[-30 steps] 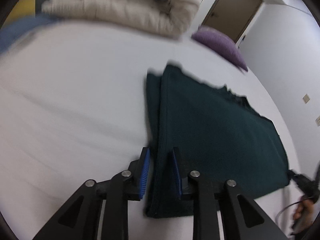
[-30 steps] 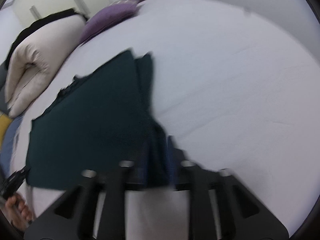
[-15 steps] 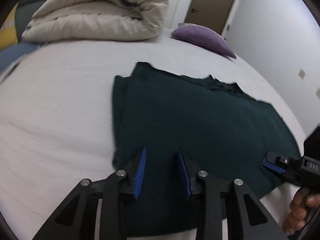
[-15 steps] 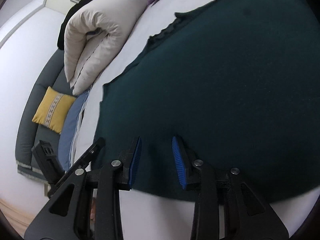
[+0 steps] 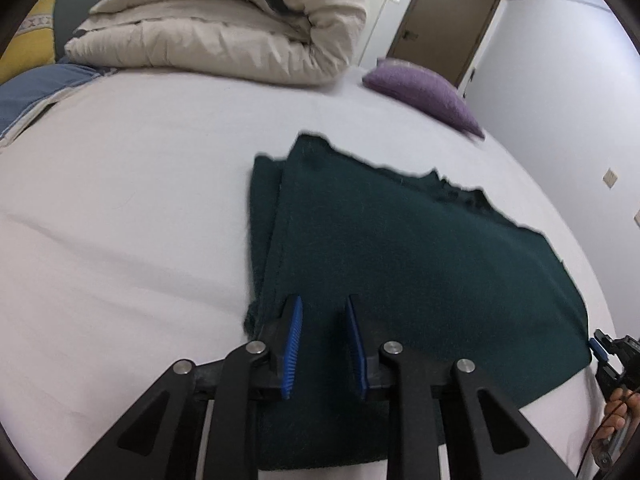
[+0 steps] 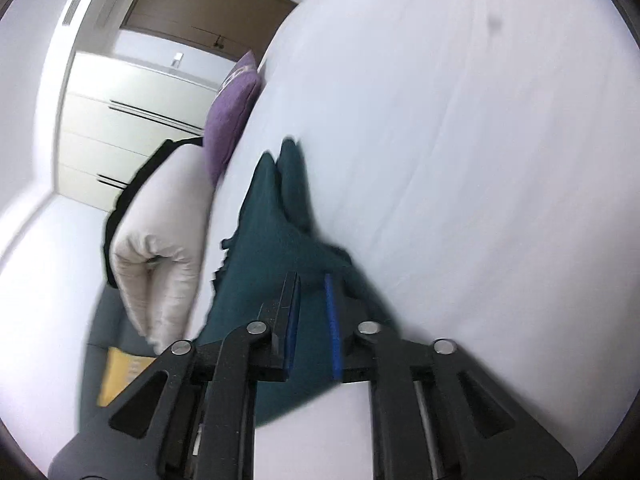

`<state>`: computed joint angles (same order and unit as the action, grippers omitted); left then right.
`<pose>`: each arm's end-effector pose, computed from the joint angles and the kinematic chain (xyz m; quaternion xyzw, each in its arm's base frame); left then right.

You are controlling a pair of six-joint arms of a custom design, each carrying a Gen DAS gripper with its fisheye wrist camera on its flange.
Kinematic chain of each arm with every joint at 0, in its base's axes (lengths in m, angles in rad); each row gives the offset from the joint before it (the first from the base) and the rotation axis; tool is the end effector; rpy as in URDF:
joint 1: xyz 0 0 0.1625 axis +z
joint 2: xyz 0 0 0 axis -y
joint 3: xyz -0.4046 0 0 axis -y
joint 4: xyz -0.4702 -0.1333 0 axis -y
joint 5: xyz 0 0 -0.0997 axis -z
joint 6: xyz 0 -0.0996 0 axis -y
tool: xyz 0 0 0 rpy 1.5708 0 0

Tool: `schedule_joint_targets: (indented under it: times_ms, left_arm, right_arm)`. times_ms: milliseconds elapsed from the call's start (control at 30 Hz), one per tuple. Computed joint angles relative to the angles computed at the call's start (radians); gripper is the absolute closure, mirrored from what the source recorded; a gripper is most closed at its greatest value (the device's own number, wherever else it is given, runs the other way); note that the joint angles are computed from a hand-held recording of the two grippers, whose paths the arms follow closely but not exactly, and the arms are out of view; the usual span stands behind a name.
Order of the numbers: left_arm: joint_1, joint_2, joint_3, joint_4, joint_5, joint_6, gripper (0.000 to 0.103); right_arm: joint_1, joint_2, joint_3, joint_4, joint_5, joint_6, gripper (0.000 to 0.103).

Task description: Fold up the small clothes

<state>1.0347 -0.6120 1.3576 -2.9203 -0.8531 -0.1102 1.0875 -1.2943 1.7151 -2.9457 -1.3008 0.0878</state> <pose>-0.2384 -0.7904 0.0708 0.0868 0.8958 -0.3705 0.2295 -0.1724 -0.6725 0.3855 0.1887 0.8620 -0.4696 0.0278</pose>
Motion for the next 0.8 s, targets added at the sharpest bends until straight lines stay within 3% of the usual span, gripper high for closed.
schedule_joint_targets:
  times_ms: [133, 233, 333, 400, 500, 567, 667, 733, 800]
  left_arm:
    - [0.001, 0.002, -0.006, -0.024, 0.008, 0.02, 0.074]
    - [0.008, 0.013, -0.029, 0.007, 0.001, 0.029, 0.074]
    - [0.01, 0.018, -0.036, 0.024, 0.008, 0.032, 0.074]
    - [0.012, 0.018, -0.036, 0.027, 0.002, 0.031, 0.074]
    - [0.022, 0.01, -0.037, 0.038, -0.029, 0.009, 0.074]
    - [0.026, 0.007, -0.037, 0.044, -0.043, -0.004, 0.074]
    - [0.03, -0.002, -0.032, 0.048, -0.062, -0.031, 0.074]
    - [0.03, -0.006, -0.027, 0.046, -0.07, -0.042, 0.074]
    - [0.031, -0.012, -0.021, 0.045, -0.079, -0.058, 0.074]
  right_arm:
    - [0.077, 0.027, -0.062, 0.048, -0.05, -0.088, 0.076]
    - [0.183, 0.151, -0.207, 0.202, -0.079, -0.181, 0.067]
    - [0.268, 0.306, -0.373, 0.338, -0.104, -0.269, 0.067]
    - [0.299, 0.425, -0.511, 0.443, -0.115, -0.275, 0.067]
    - [0.31, 0.546, -0.661, 0.545, -0.161, -0.212, 0.069]
    - [0.289, 0.581, -0.702, 0.508, -0.132, -0.192, 0.077]
    - [0.249, 0.555, -0.689, 0.427, -0.088, -0.135, 0.077]
    - [0.225, 0.539, -0.686, 0.334, -0.146, -0.103, 0.077]
    - [0.174, 0.509, -0.66, 0.245, -0.122, -0.011, 0.096]
